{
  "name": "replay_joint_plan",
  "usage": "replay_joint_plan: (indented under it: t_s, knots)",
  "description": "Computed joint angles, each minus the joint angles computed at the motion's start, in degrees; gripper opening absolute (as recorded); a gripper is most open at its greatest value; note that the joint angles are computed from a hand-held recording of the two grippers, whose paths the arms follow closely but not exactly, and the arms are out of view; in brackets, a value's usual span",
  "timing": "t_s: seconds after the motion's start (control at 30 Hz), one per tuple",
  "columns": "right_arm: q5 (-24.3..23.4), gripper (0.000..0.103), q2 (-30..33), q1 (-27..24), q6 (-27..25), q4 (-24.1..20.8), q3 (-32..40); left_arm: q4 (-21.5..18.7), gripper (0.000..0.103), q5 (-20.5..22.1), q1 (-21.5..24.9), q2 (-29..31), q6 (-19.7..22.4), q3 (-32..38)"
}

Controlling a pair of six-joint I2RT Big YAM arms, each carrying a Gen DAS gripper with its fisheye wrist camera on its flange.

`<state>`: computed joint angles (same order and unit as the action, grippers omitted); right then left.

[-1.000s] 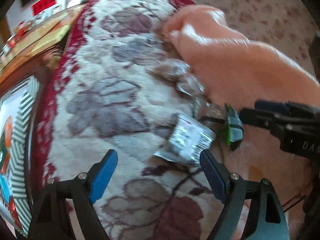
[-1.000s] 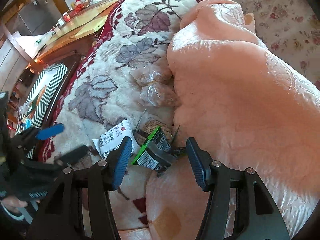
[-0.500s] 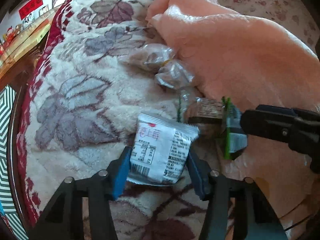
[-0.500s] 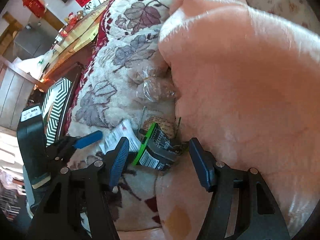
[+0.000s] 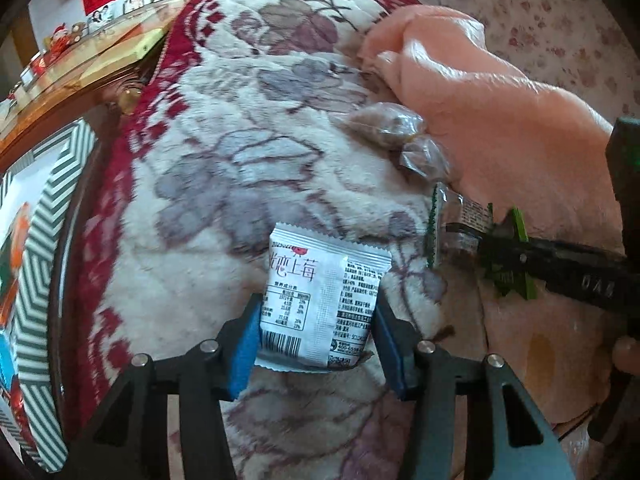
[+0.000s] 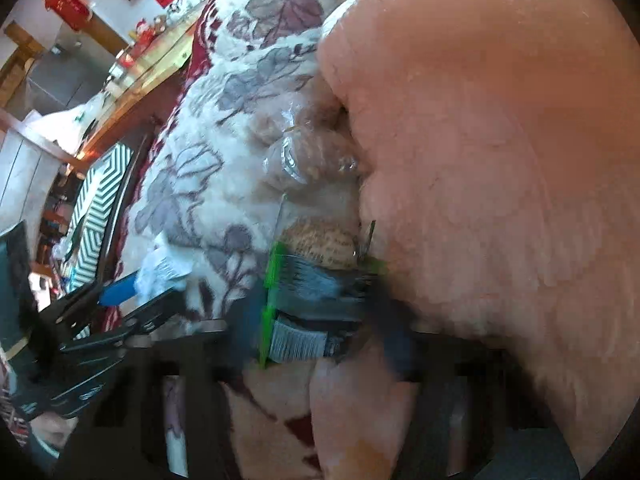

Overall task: Organize snacks
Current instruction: 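Grasp the white printed packet with the left tool while the right tool grasps the green-edged packet, then carry the white packet and green-edged packet over the white box with both tools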

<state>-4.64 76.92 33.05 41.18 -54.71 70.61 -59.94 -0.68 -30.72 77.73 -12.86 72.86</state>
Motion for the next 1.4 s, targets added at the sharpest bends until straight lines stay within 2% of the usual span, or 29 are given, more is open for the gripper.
replay_joint_plan:
  t_s: [0.1, 0.23, 0.37, 0.73, 0.93, 1.4]
  knots:
    - [0.4, 0.036, 0.6, 1.9, -2.9, -1.8, 1.4, 0.0, 0.055, -0.9, 0.7, -1.9, -0.3, -1.2]
    - [0.4, 0.035, 1.0, 4.3, -5.8, -1.9, 3.5, 0.5, 0.055, -2.0, 2.4, -4.3, -0.1, -2.1]
    - [0.3, 0.035, 2.1, 6.3, -7.7, -1.7, 6.0, 0.6, 0.055, -2.5, 5.0, -6.8, -0.5, -3.0]
    - [1.3, 0.035, 8.4, 11.1, -12.0, -3.8, 14.9, 0.8, 0.055, -7.2, 9.9, -11.2, -0.8, -5.1]
    - [2.5, 0.035, 12.4, 12.8, -13.9, -5.1, 21.0, 0.6, 0.055, -8.0, 12.7, -13.0, -0.8, -5.9]
    - [1.4, 0.034, 23.4, 16.4, -19.3, -11.2, 36.9, 0.5, 0.055, -7.0, 21.2, -15.3, -0.5, -6.8]
